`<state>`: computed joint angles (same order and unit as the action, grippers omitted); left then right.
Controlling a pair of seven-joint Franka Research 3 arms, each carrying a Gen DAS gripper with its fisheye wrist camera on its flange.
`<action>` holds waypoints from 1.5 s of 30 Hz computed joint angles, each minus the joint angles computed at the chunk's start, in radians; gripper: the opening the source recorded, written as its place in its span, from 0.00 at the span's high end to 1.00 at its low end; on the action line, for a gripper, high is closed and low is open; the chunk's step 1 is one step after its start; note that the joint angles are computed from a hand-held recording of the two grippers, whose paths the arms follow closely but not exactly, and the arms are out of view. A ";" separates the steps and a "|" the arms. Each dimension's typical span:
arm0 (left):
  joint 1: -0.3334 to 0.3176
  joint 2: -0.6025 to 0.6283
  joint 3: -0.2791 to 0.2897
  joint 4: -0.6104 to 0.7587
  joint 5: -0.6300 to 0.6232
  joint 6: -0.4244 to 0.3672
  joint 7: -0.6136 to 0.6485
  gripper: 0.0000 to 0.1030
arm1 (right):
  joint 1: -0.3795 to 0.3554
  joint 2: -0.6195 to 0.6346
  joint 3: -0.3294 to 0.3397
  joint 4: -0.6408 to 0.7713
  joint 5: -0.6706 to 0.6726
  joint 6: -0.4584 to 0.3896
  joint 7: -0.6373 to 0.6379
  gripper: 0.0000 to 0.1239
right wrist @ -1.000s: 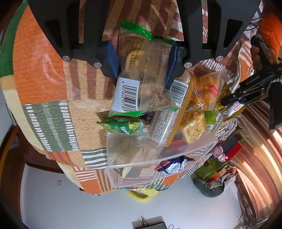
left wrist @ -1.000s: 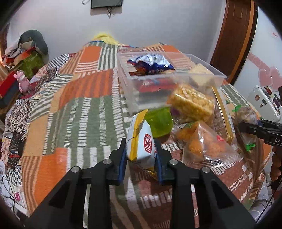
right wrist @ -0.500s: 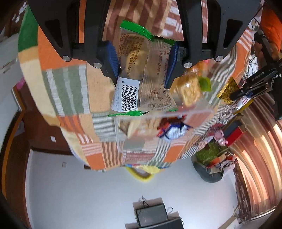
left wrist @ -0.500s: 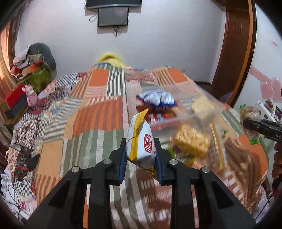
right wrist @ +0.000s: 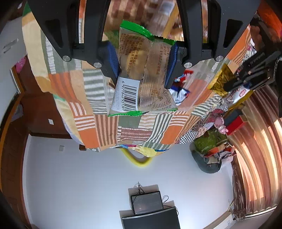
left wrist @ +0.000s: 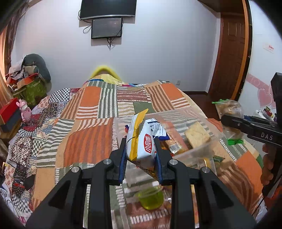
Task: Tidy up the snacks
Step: 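Drop the yellow-white bag into the box while the right tool drops the cracker pack in, then grasp the green jelly cup with the left tool while the right tool grasps a clear wrapped biscuit roll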
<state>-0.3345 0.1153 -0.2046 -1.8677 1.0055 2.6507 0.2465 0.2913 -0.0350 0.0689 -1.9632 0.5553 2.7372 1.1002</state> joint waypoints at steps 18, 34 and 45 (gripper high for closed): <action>-0.042 0.190 0.062 0.178 -0.151 -0.020 0.144 0.73 | 0.006 0.175 0.020 0.167 -0.152 -0.092 0.089 0.64; -0.048 0.077 0.044 0.089 -0.095 -0.046 0.078 0.31 | -0.005 0.064 0.017 0.071 -0.104 -0.078 0.032 0.45; -0.006 -0.030 -0.015 -0.085 -0.179 -0.039 0.109 0.29 | 0.005 -0.071 0.002 -0.101 -0.087 -0.091 0.027 0.45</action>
<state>-0.3401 0.0850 -0.2194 -1.9524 0.8261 2.6121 0.3558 0.2964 -0.1057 0.0711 -2.0645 0.4682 2.6466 1.1269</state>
